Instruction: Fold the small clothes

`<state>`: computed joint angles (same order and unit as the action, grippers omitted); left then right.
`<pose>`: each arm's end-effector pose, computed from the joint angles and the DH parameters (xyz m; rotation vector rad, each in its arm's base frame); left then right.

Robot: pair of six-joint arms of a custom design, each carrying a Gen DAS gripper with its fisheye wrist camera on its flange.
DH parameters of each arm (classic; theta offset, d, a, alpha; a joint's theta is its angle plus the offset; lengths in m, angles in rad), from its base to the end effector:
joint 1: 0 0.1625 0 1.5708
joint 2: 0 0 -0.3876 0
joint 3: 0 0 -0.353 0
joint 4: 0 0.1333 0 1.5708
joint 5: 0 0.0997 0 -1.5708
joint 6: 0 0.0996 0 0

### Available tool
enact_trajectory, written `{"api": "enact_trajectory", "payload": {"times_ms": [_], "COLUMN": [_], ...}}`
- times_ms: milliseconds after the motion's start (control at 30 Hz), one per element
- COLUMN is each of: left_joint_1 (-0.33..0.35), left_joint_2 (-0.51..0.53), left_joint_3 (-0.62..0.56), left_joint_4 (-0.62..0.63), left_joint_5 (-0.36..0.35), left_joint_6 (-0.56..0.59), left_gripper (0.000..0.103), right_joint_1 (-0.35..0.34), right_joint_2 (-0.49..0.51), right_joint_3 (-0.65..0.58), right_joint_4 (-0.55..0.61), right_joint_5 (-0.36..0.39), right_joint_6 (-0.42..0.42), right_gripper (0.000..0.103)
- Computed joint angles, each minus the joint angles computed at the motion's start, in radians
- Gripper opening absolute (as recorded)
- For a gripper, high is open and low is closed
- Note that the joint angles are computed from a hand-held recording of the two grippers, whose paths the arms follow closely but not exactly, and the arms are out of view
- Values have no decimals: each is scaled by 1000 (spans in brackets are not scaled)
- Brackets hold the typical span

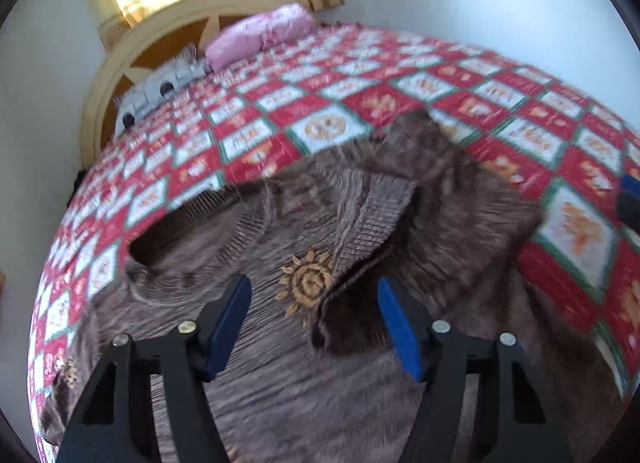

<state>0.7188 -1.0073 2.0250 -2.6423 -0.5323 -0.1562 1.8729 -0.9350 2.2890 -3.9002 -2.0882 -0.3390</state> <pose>-0.2281 -0.4907 0.1447 0.7092 2.0535 -0.6509 0.2093 -0.3890 0.1636 0.4263 -2.3285 1.2318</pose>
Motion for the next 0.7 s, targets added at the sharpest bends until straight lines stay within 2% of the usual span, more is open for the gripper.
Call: {"api": "enact_trajectory", "payload": {"times_ms": [67, 100, 133, 167, 200, 233, 333, 500, 633, 700], "left_joint_1": [27, 40, 49, 61, 73, 72, 39, 10, 8, 26], "left_joint_2": [26, 31, 24, 16, 5, -3, -38, -131, -198, -199], "left_joint_3": [-35, -42, -43, -54, -70, -71, -28, 13, 33, 26], "left_joint_4": [53, 36, -1, 3, 29, 30, -35, -40, -33, -50], "left_joint_5": [-17, -39, -74, -117, -175, -191, -175, -176, -195, -201], "left_joint_6": [-23, -17, -9, -14, -27, -40, -15, -34, -59, -55], "left_gripper": [56, 53, 41, 10, 6, 5, 5, 5, 5, 5], "right_joint_1": [0, 0, 0, -2, -3, -5, -6, -7, -8, -8], "right_joint_2": [5, 9, 10, 11, 11, 10, 12, 16, 19, 19], "right_joint_3": [-6, -10, -10, -11, -14, -14, -18, -19, -20, -19], "right_joint_4": [5, 7, 6, 9, 16, 22, 30, 28, 24, 23], "right_joint_5": [-6, -10, -10, -9, -9, -9, -14, -15, -17, -18], "right_joint_6": [-1, -3, -4, -4, -3, -2, -1, -6, -6, -7], "right_gripper": [68, 68, 68, 68, 68, 68, 68, 68, 68, 68]}}
